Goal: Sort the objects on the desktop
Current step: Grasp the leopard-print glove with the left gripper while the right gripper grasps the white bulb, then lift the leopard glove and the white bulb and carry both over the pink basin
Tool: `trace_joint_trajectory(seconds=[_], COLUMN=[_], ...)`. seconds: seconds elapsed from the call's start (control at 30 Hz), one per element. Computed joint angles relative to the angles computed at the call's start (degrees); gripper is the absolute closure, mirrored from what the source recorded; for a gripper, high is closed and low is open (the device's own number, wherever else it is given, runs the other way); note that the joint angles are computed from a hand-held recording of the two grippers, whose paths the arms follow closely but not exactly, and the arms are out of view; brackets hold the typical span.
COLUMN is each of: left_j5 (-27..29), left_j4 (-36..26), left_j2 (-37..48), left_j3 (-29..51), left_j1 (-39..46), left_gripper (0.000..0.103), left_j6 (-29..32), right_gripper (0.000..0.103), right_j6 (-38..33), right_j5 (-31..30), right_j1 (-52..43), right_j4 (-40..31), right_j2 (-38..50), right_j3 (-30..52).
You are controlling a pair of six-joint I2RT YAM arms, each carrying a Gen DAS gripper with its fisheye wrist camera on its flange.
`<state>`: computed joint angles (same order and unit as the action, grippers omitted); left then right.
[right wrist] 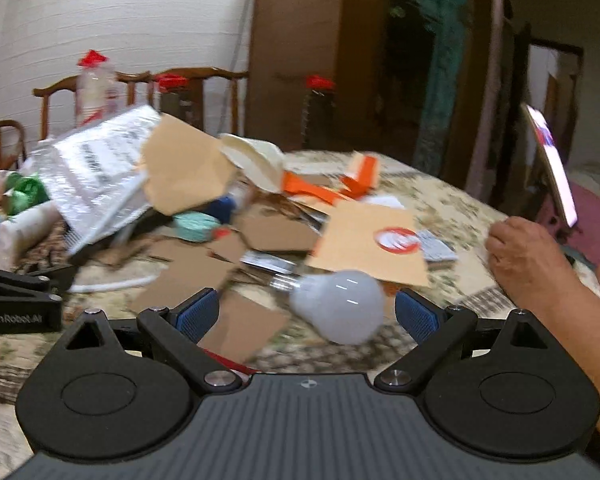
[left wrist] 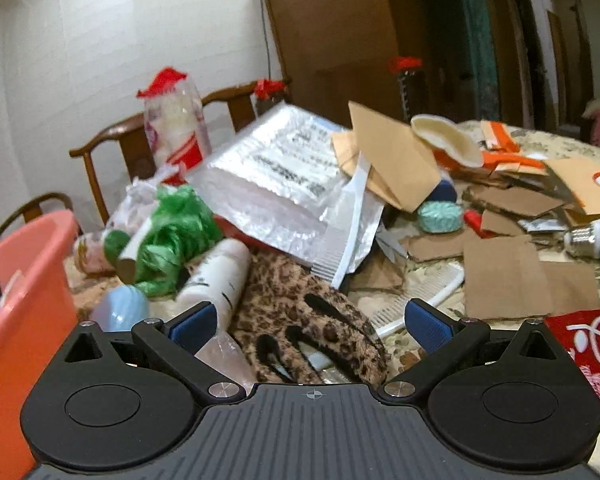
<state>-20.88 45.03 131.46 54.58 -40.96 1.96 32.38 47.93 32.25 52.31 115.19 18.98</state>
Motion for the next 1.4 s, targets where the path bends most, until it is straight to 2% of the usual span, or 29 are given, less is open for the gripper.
trace_joint_trajectory(seconds=[0.1, 0.27, 0.33, 0.4, 0.47, 0.5, 0.6, 0.7, 0.9, 1.4], left_j5=[0.2, 2.2, 3.3, 5.3, 7.3, 8.1, 8.3, 8.2, 7.0, 9.6], left_j4=[-7.4, -9.4, -10.3, -11.5, -11.4, -11.0, -9.9, -7.9, -3.6, 13.0], left_j2=[0.7, 1.2, 1.5, 1.7, 1.5, 1.4, 1.2, 0.8, -1.1, -10.4], left_j3=[4.0, 6.0, 6.9, 7.6, 7.6, 7.3, 6.6, 5.1, 0.8, -18.5], left_j1=[0.4, 1.7, 2.3, 2.9, 3.4, 3.7, 4.1, 4.0, 3.8, 6.3], left_gripper=[0.000, 0.000, 0.001, 0.017, 0.028, 0.040, 0.063, 0.075, 0.091, 0.092], left_j6=[-0.8, -1.9, -2.4, -2.5, -3.0, -3.3, -3.2, -2.6, -2.1, -2.6], right_gripper=[0.007, 0.007, 0.009, 0.009, 0.012, 0.013, 0.039, 0.039, 0.040, 0.040], right_j6=[-1.1, -2.9, -3.4, -3.3, -3.5, -3.5, -3.3, -3.3, -1.9, 0.3], right_j5=[-4.5, -9.1, -13.2, -15.5, -17.2, -17.5, -18.6, -18.7, -19.5, -12.2], right_j1=[-3.2, -7.2, -9.3, -10.6, -11.9, -12.3, -13.1, -12.8, -11.5, 0.7], right_j4=[3.4, 1.3, -1.3, -0.9, -1.4, -1.5, -0.4, 0.8, 5.5, 3.3], right_j2=[1.6, 3.9, 3.5, 3.2, 3.2, 3.2, 2.8, 3.2, 3.6, 0.4], right_j3=[-1.0, 2.7, 4.1, 4.2, 4.9, 5.2, 4.9, 4.5, 2.0, 2.6])
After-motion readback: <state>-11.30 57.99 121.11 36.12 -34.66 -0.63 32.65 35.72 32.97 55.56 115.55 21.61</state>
